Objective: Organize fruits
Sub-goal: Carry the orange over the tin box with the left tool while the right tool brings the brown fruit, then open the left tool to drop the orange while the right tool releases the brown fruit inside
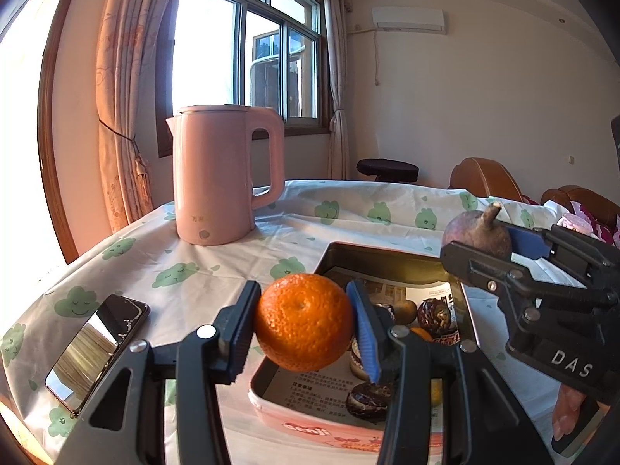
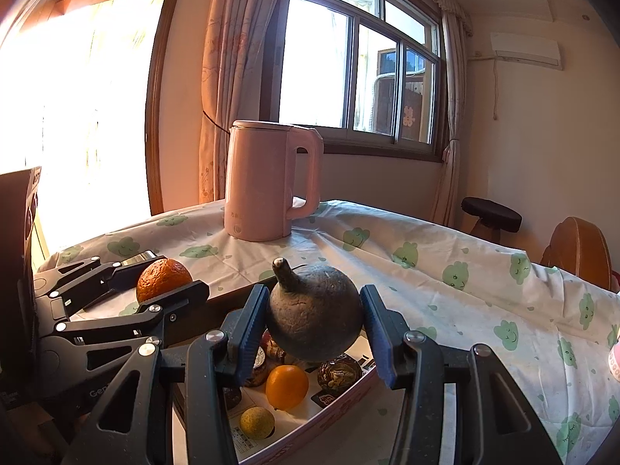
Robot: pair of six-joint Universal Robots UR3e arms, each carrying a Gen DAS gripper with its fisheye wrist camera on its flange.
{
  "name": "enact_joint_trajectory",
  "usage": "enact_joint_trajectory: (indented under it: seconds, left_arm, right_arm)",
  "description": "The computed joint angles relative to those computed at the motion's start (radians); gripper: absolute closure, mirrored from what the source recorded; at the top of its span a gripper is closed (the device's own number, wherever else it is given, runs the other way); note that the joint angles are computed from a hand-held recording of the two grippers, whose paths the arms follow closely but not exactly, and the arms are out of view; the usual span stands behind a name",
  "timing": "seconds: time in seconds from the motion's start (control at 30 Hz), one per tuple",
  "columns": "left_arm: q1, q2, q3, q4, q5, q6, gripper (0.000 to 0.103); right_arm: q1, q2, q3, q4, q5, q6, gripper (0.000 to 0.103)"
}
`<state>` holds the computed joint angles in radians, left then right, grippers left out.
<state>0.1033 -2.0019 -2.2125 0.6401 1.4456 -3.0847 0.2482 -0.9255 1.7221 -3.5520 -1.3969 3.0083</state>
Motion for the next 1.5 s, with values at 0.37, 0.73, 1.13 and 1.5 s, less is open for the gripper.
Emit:
enact_joint_trajectory:
  seconds: [0.37, 0.73, 1.13, 1.5]
  left_arm:
    - [0.02, 0.006, 0.024, -0.077, -0.018, 0.003, 0.054]
    - [0.024, 0.008, 0.01, -0.054, -0.015, -0.007, 0.044]
    - [-0.028, -0.03, -0.001, 0.101, 0.001, -0.025, 0.026]
    - [-0.065, -0.055, 0.024, 0.108, 0.046, -0.025, 0.025]
  right_arm:
    - [0.015, 0.067, -0.128, 0.136, 0.003, 0.011, 0.052]
    - [0.023, 0.105, -0.206, 0.272, -0.006, 0.012, 0.046]
    - [-0.026, -0.023, 0.033, 0.053, -0.091, 0.038, 0.033]
    - [-0.066, -0.032, 0.129, -0.107, -0.145, 0.066, 0.027]
